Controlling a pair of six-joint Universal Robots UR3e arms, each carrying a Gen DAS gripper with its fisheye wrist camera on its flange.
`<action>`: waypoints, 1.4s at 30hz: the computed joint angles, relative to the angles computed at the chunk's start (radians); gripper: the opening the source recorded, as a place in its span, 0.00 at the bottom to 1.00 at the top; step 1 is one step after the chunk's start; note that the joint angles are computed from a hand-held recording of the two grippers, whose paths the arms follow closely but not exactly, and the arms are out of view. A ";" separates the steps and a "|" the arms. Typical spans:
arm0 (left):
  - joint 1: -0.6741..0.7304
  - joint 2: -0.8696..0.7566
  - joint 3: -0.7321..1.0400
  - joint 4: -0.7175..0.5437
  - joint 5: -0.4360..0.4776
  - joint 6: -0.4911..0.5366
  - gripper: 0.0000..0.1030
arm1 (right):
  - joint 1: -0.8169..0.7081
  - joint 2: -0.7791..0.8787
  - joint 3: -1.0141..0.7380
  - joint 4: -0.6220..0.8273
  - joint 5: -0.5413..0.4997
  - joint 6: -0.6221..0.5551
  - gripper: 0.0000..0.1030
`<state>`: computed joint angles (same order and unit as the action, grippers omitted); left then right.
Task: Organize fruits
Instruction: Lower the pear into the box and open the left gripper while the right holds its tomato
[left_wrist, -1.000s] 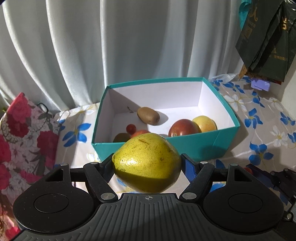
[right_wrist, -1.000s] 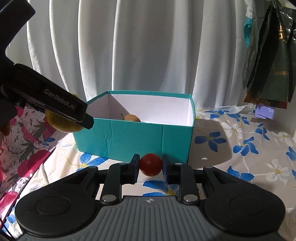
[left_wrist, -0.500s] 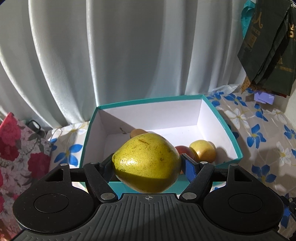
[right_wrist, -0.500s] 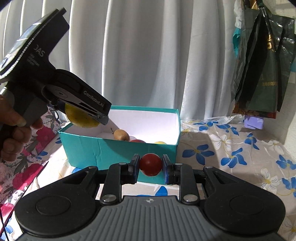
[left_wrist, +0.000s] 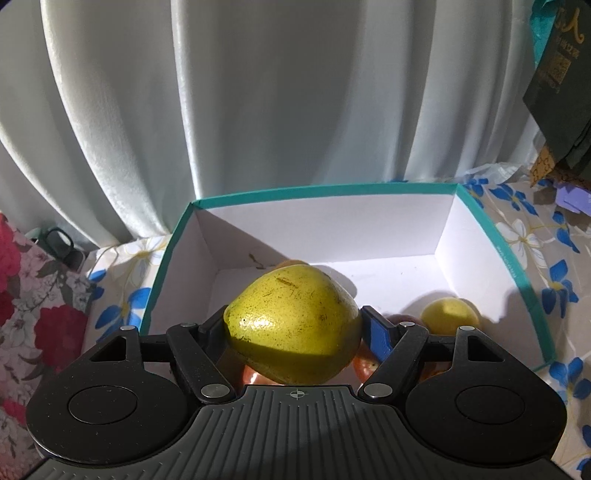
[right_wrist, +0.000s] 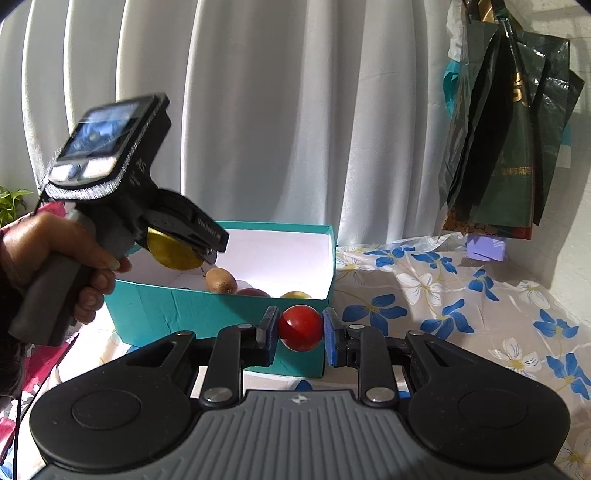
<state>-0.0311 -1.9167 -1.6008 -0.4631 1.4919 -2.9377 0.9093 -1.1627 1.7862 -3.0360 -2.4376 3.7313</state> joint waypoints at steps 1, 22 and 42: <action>0.000 -0.015 0.007 -0.002 0.000 -0.002 0.76 | 0.001 0.001 -0.002 0.002 -0.004 0.002 0.24; -0.036 -0.121 0.073 -0.039 0.038 0.022 0.76 | -0.007 0.014 -0.054 0.082 -0.022 0.042 0.24; -0.015 -0.131 0.098 -0.084 -0.005 0.001 0.76 | -0.015 0.011 -0.047 0.019 -0.025 0.004 0.24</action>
